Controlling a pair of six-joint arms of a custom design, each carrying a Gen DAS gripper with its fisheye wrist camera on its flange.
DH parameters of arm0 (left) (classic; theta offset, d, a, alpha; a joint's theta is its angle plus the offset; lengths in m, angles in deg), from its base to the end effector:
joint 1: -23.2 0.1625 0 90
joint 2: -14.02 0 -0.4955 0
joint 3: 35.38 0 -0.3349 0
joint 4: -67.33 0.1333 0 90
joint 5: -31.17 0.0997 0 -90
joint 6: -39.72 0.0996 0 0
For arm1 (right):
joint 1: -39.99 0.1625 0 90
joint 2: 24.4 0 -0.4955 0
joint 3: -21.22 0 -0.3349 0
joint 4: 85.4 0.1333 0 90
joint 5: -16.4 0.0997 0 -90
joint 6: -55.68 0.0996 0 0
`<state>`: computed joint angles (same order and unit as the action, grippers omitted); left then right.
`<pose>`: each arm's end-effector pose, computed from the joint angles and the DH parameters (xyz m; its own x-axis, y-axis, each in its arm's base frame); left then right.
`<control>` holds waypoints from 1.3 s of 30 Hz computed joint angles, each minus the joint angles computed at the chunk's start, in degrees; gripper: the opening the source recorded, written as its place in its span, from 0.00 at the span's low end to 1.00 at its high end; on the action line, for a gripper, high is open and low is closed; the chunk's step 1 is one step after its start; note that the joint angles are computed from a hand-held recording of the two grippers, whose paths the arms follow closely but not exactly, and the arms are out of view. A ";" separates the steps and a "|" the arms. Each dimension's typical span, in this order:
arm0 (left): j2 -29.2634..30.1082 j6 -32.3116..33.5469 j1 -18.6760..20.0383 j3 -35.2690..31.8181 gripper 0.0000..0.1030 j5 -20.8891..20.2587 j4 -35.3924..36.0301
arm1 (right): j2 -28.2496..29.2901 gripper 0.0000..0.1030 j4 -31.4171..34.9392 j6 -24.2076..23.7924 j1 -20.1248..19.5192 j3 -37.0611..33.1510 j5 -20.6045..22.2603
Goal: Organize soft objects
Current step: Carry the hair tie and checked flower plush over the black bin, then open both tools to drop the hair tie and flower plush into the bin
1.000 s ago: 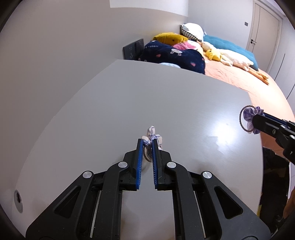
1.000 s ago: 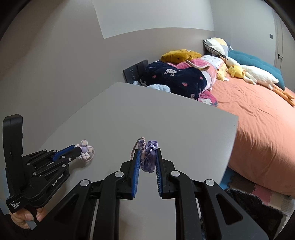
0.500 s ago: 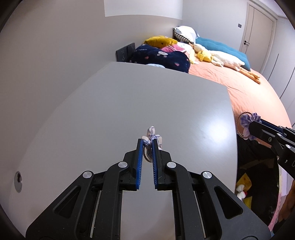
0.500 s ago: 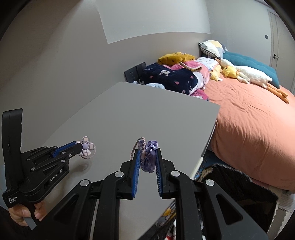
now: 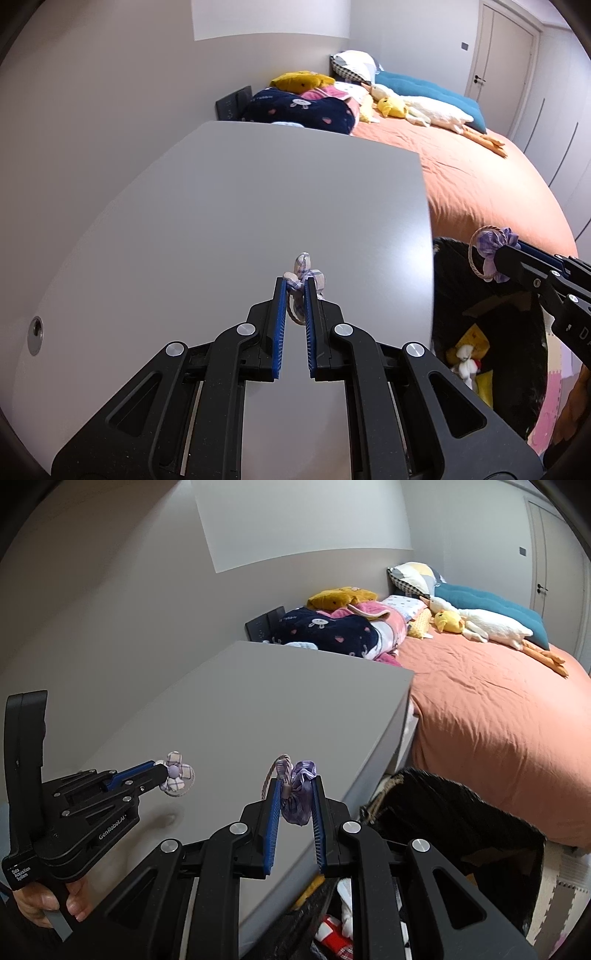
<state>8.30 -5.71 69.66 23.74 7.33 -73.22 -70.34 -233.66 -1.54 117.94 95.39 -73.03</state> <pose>-0.3817 -0.7275 -0.1021 -0.6738 -0.2972 -0.6765 0.2964 0.7299 -0.6159 -0.0306 -0.7867 0.3238 -0.6820 -0.6015 0.4161 -0.7252 0.6298 -0.2782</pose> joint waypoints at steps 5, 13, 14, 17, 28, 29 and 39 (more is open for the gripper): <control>1.14 0.34 -1.01 -0.67 0.09 -0.70 -0.37 | -1.80 0.18 -1.11 -0.35 -1.42 1.83 0.75; 4.22 2.36 -2.17 -4.81 0.09 -2.33 0.33 | -4.00 0.18 -2.09 -0.50 -3.72 3.04 1.73; 4.96 3.06 -2.28 -6.02 0.09 -2.75 0.35 | -4.23 0.18 -2.18 -0.52 -4.01 3.06 1.84; 6.53 4.21 -2.65 -8.64 0.09 -3.46 1.00 | -4.98 0.18 -2.50 -0.43 -4.99 2.98 2.26; 13.50 10.45 -3.29 -22.67 0.09 -6.21 5.12 | -6.52 0.18 -2.73 0.36 -7.94 1.12 3.30; 13.91 10.82 -3.32 -23.48 0.09 -6.35 5.45 | -6.56 0.18 -2.67 0.43 -8.15 0.84 3.36; 20.92 15.42 -3.60 -38.67 0.09 -8.83 11.93 | -6.98 0.18 -2.76 1.63 -10.19 -2.02 4.08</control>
<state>29.22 9.71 66.06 -14.93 -1.50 -61.29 -77.32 -236.42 0.10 107.75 93.37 -68.95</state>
